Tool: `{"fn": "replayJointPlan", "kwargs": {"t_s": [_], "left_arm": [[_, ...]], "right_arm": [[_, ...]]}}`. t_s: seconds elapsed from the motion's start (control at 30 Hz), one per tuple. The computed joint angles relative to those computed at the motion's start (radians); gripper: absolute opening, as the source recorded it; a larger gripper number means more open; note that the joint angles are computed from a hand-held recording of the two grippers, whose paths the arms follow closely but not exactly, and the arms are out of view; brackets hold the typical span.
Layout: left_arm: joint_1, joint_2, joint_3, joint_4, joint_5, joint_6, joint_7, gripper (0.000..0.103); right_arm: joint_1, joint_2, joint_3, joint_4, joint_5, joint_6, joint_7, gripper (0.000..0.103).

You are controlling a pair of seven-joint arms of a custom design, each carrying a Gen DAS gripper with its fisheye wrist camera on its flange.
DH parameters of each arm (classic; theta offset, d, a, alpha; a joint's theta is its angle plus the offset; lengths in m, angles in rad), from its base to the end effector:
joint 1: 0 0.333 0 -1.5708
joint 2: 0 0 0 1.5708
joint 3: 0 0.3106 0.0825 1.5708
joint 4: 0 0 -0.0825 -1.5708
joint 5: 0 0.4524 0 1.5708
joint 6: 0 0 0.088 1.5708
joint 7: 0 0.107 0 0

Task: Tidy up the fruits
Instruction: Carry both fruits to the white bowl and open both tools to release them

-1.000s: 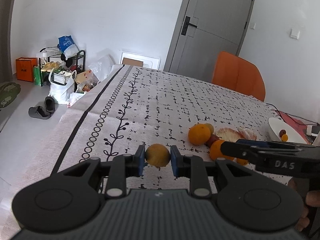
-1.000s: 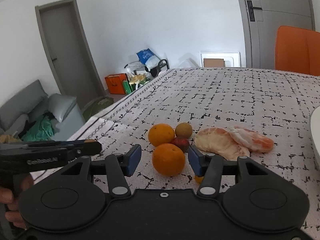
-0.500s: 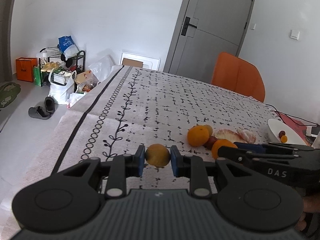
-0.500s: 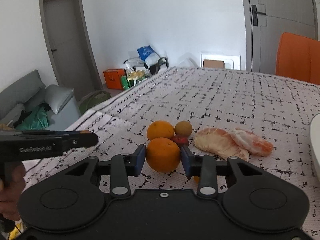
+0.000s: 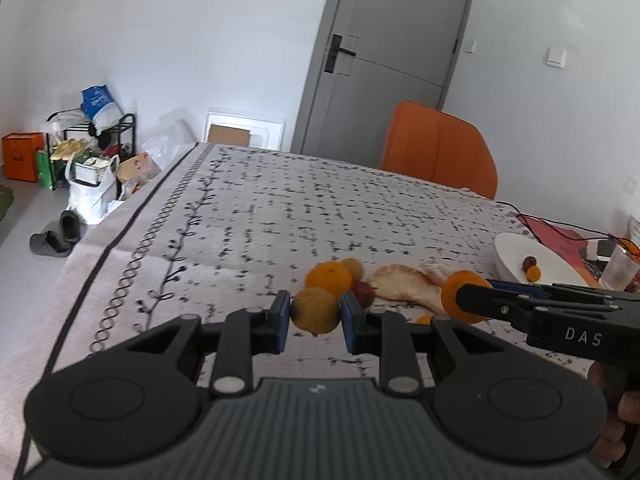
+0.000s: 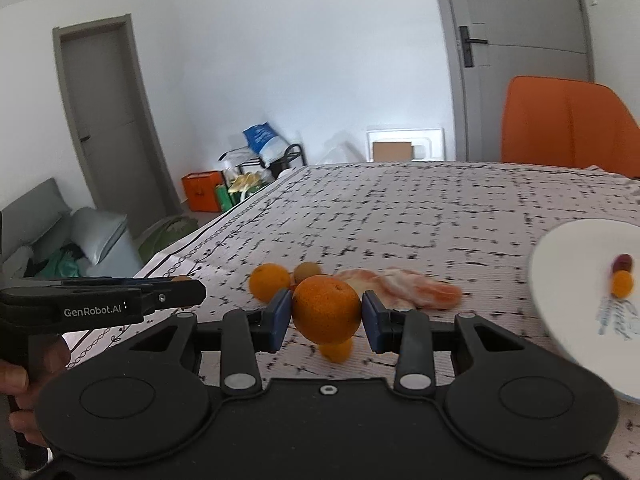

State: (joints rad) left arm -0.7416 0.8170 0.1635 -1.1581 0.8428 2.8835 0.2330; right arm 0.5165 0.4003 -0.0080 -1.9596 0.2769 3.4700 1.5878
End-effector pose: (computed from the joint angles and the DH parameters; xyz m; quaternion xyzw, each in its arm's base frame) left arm 0.6688 -0.5459 0.3695 -0.5892 0.6365 -0.4388 0.2348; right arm 0.6322 0.3161 0.3521 -0.6536 0.5470 -0.2348 0.4674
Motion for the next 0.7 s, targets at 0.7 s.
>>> {"fn": "replayJointPlan", "kwargs": {"t_s": [0.7], "left_arm": [[0.02, 0.321, -0.103, 0.508, -0.271, -0.091, 0.402, 0.025]], "right_arm": [[-0.007, -0.102, -0.007, -0.157, 0.251, 0.121, -0.141, 0.036]]}}
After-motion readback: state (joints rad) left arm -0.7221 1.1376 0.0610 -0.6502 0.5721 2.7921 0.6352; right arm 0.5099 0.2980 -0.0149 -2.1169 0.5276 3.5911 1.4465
